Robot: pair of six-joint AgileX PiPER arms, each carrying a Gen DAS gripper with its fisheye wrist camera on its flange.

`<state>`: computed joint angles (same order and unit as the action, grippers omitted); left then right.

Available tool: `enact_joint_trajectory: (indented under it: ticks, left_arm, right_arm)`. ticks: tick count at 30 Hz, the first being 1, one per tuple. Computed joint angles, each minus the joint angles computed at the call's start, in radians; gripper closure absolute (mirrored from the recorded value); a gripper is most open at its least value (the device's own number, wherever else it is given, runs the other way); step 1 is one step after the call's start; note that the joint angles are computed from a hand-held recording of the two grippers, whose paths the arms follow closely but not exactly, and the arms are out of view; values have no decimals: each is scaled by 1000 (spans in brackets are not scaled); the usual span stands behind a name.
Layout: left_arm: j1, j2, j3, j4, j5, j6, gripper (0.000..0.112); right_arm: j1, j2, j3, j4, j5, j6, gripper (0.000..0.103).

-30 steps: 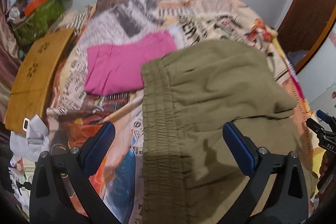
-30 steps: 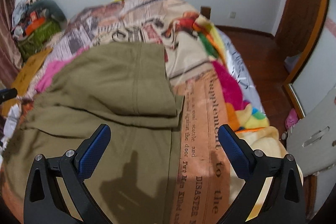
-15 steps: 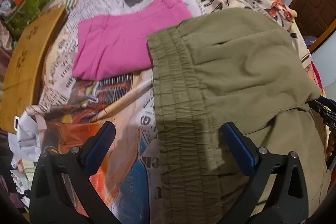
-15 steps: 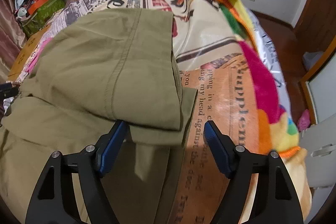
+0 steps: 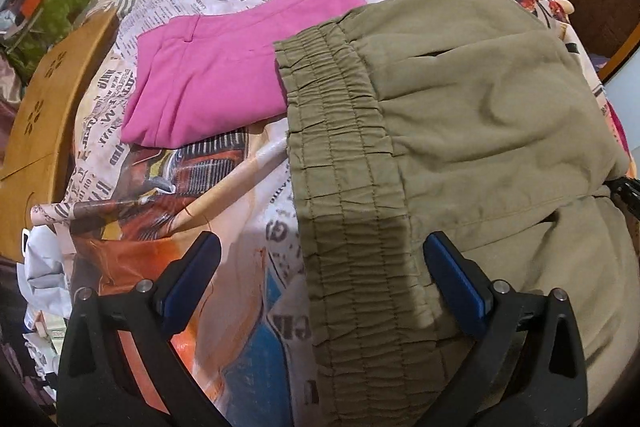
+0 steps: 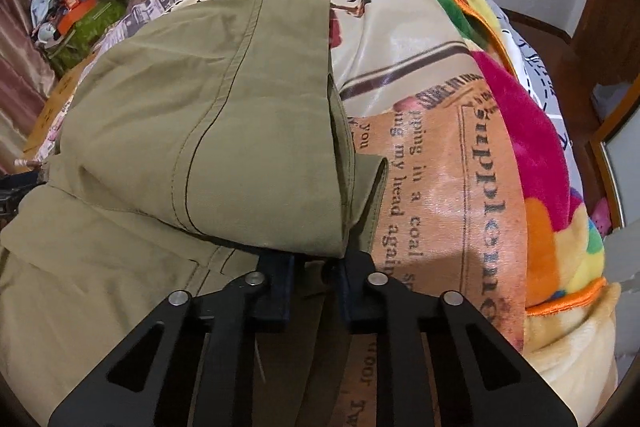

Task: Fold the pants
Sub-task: 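Grasp the pant leg hem with the right tool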

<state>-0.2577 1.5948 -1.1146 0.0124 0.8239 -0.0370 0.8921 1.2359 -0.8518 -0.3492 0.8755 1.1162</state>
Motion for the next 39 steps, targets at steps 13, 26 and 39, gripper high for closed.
enact_joint_trajectory:
  ticks: [13, 26, 39]
  left_arm:
    - [2, -49, -21, -16, 55, 55, 9]
    - [-2, 46, -133, -31, 78, 59, 9]
    - [-10, 109, -130, 1, 29, 46, 16]
  right_arm:
    - [42, -94, -56, 9, 126, -51, 54]
    - [-150, -18, -30, 218, -104, -229, 54]
    - [-34, 14, -100, -56, -41, -69, 95]
